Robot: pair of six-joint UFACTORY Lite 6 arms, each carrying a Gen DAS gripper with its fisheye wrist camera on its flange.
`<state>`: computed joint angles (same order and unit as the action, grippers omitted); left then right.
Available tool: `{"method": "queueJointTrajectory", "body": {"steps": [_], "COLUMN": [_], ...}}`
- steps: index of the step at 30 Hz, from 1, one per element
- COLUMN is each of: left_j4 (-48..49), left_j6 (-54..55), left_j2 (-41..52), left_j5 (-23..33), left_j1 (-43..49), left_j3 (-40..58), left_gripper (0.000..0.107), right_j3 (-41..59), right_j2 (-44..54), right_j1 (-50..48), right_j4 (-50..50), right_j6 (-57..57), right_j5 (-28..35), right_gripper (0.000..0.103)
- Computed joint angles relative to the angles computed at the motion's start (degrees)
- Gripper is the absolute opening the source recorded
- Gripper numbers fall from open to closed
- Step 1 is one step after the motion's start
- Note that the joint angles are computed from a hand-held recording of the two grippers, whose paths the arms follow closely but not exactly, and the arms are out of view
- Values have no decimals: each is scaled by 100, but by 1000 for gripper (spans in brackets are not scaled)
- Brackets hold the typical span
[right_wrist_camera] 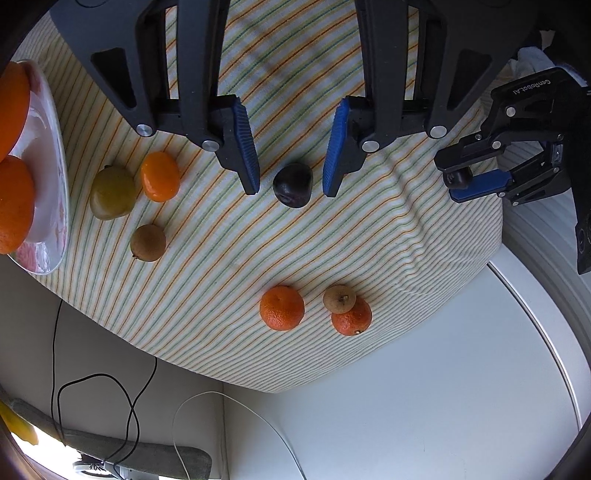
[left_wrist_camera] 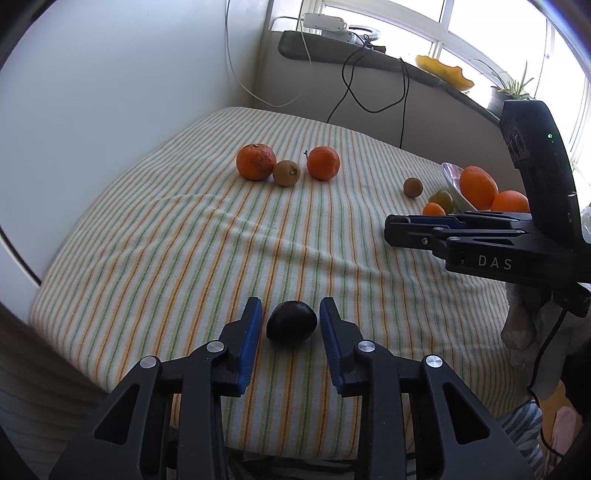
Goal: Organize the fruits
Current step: 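Close the right gripper around the dark plum, then lift the dark plum and carry it over the floral plate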
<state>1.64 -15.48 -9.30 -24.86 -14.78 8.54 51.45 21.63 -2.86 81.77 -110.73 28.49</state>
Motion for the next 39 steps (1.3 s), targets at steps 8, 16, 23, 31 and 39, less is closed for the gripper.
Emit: {"method": "queueJointTrajectory", "body": {"steps": [8,16,23,31,39], "left_j4": [-79,203,142,-479,-637], "left_j6": [97,-152,-189,224,262], "left_j2": [-160,-627,-966,-771,-270], "left_j5": [54,302,570,617,483], "left_j1": [-33,47,-154,-688,-1191], "left_j3": [-65,-153,-54,366,952], "left_gripper": [24,23,23,23,23], "right_j3": [-83,-143,-202,-268,-232], "right_j2": [-33,-127,-388,-799,-1122], "right_j1": [68,-5,-328,-861,-1600], "right_j4": [167,205,-116,-552,-867], "right_j6": [-166,-186,48,308,430], "right_j5": [-115,-37,270,710,1177], "right_gripper": [24,24,23,23,23]}}
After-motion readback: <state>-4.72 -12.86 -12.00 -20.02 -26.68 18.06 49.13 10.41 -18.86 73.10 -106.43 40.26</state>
